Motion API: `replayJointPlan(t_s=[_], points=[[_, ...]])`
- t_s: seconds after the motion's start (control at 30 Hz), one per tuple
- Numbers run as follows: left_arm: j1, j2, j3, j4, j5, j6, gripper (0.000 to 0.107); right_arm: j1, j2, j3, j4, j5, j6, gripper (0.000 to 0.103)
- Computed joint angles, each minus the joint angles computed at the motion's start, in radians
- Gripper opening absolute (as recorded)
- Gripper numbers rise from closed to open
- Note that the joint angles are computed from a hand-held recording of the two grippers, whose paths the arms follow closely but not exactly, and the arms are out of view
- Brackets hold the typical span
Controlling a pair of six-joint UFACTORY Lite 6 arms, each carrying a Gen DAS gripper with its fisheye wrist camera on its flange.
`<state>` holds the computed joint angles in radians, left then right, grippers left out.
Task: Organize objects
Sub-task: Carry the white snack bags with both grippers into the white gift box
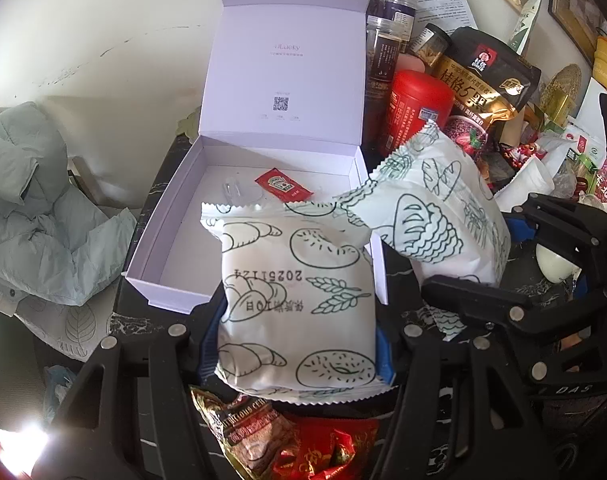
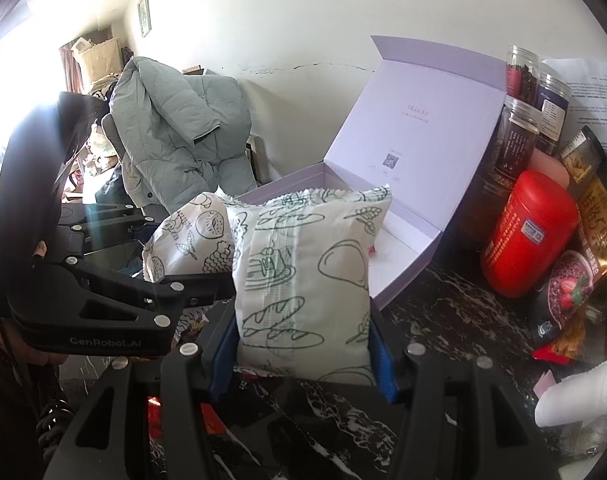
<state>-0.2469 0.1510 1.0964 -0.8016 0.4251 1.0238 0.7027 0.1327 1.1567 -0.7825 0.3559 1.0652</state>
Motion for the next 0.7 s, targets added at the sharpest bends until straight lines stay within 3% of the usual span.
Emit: replayJointPlan(t_s=[0.47,0.7], points=[[-0.009,0.251,0.326,0.091,0.008,-0.143,0.058,-0.137,0.154,0.235,0.200,-0.028,-0.290,0.057],[-0.023,0.367,0.514,0.235,0.016,-0.296,0.058,-0.186,0.251,0.391,0.278,-0.009,-0.408,0.057]])
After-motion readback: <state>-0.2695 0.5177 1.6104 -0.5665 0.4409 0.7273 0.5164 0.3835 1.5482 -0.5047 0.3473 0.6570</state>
